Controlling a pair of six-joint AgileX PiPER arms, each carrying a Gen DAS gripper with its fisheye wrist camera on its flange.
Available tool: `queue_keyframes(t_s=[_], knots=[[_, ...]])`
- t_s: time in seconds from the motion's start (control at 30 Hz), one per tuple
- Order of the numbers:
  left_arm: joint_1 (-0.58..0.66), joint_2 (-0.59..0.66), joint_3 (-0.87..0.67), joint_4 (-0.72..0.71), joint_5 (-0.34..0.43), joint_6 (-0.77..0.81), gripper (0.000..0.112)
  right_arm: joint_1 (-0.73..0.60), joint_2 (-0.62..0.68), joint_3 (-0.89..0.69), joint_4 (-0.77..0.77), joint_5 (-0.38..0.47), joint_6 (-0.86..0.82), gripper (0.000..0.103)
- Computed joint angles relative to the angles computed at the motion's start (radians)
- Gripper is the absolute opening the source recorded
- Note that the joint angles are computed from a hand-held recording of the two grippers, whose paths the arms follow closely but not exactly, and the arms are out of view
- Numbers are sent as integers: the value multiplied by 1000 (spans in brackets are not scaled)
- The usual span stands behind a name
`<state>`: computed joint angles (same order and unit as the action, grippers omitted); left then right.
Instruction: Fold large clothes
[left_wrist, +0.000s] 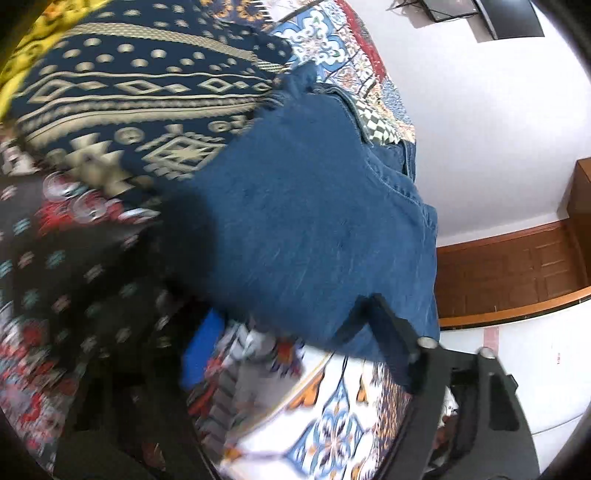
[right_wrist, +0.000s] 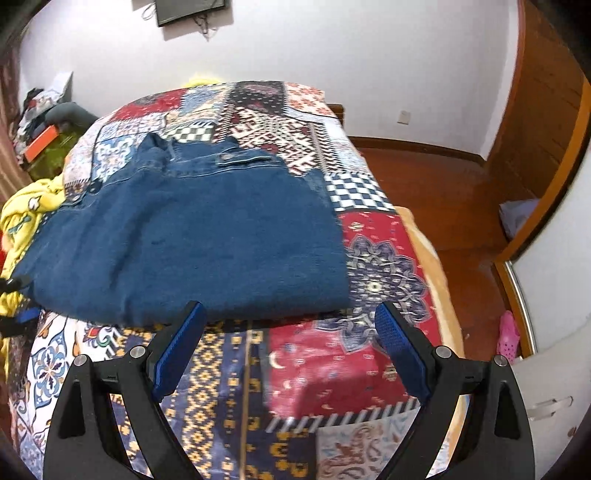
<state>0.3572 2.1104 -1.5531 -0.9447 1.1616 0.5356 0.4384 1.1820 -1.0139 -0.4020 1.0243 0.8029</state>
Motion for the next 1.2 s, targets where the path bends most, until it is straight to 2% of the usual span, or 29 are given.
queue_keyframes(t_s=[0.07,0.2,0.27,0.33,0.4,0.5,0.63,0.7,0.77,0.9,1.0,1.03,1.07,1.13,1.2], knots=[[-31,12,-20,-11,-46,8,56,12,25,2,1,-20,1,91],[-79,11,-75,47,-116,-62,39,29,81,-10,27,-32,-8,91],[-103,-61,-24,86,-182,-33,28,43,93,-16,28,-27,2,91],[-124,-173,62,79,-263,28,22,60,99,-30,33,-19,7,91],[-137,-239,77,71,-287,68,21,83,102,-52,32,-6,16,91],[-128,-300,32,40,-260,107,20,100,120,-120,52,7,22,91],[-97,-347,-29,77,-283,146,20,129,179,-238,118,-24,10,91],[-52,-350,-55,64,-253,174,20,166,236,-306,121,-42,13,91],[-21,-349,-63,68,-263,196,20,205,321,-388,126,-59,5,91],[35,-294,-119,88,-209,197,20,242,512,-546,200,-60,-80,91],[25,-263,-147,156,-193,174,20,262,649,-635,255,-36,-149,91],[15,-252,-161,182,-183,165,20,269,668,-641,241,-31,-146,91],[-4,-253,-158,217,-197,158,20,286,680,-648,218,-12,-130,92],[-32,-294,-107,233,-238,180,20,291,673,-617,203,-33,-127,92],[-61,-317,-105,221,-240,182,20,264,650,-608,255,-34,-176,92]])
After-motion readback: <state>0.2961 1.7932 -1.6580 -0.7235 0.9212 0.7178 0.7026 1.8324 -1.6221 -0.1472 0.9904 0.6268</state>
